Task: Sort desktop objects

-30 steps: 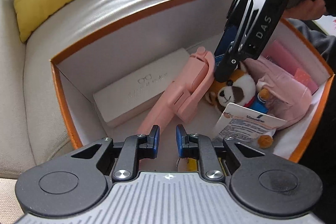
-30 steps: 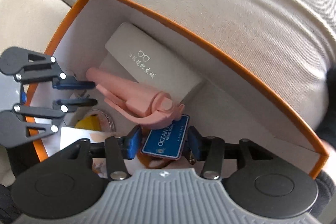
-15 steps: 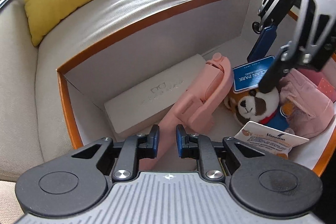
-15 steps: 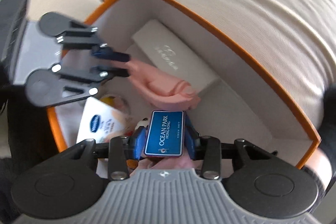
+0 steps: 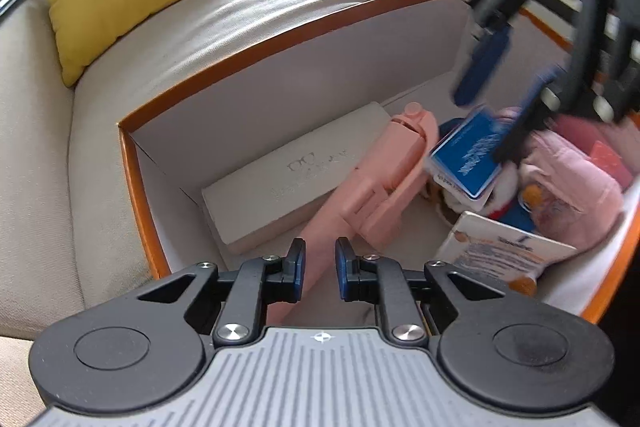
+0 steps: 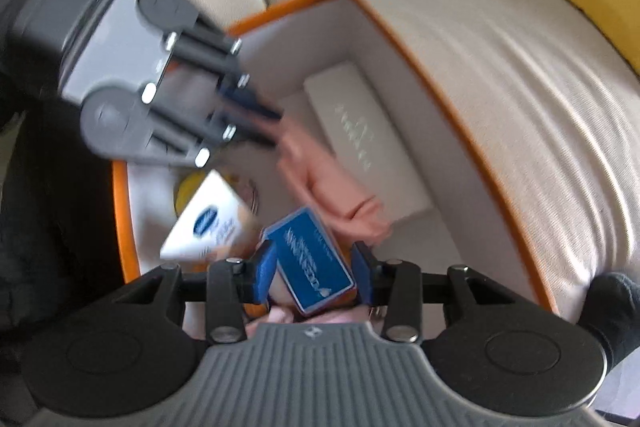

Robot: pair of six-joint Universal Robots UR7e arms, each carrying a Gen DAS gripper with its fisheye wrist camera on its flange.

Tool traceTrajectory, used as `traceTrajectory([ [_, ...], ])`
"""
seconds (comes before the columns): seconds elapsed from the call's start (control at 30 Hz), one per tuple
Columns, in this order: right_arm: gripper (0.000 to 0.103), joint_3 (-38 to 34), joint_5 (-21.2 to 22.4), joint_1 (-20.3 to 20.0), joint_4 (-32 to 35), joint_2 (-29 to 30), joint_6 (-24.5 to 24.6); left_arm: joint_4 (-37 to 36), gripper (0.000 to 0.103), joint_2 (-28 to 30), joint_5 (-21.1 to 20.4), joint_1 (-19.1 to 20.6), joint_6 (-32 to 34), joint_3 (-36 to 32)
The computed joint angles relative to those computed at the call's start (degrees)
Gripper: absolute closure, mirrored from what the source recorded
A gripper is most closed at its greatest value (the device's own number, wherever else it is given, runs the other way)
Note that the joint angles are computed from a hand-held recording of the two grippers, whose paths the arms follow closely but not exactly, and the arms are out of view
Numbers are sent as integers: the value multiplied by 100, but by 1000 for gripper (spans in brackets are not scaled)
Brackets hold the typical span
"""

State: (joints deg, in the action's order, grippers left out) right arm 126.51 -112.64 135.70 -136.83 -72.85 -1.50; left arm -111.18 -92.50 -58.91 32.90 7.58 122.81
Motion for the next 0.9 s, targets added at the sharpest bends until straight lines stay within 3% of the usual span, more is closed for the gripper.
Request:
traceTrajectory([
  [0.23,59,-22,-257,-121,-744,418,178,45,84,-285,-135,-51,-127,47],
  [0.37,58,-59,-337,-167,-767,595,320,65,84,-477,-199,-86,-263,71],
  [0.5,61,-53,-17,-281,-645,503,615,66,84,-518,-257,-78,-295,56],
  [0.9,65,-323,-18,-382,-156,727,1363,60,84,-620,-196,-127,-467,101],
])
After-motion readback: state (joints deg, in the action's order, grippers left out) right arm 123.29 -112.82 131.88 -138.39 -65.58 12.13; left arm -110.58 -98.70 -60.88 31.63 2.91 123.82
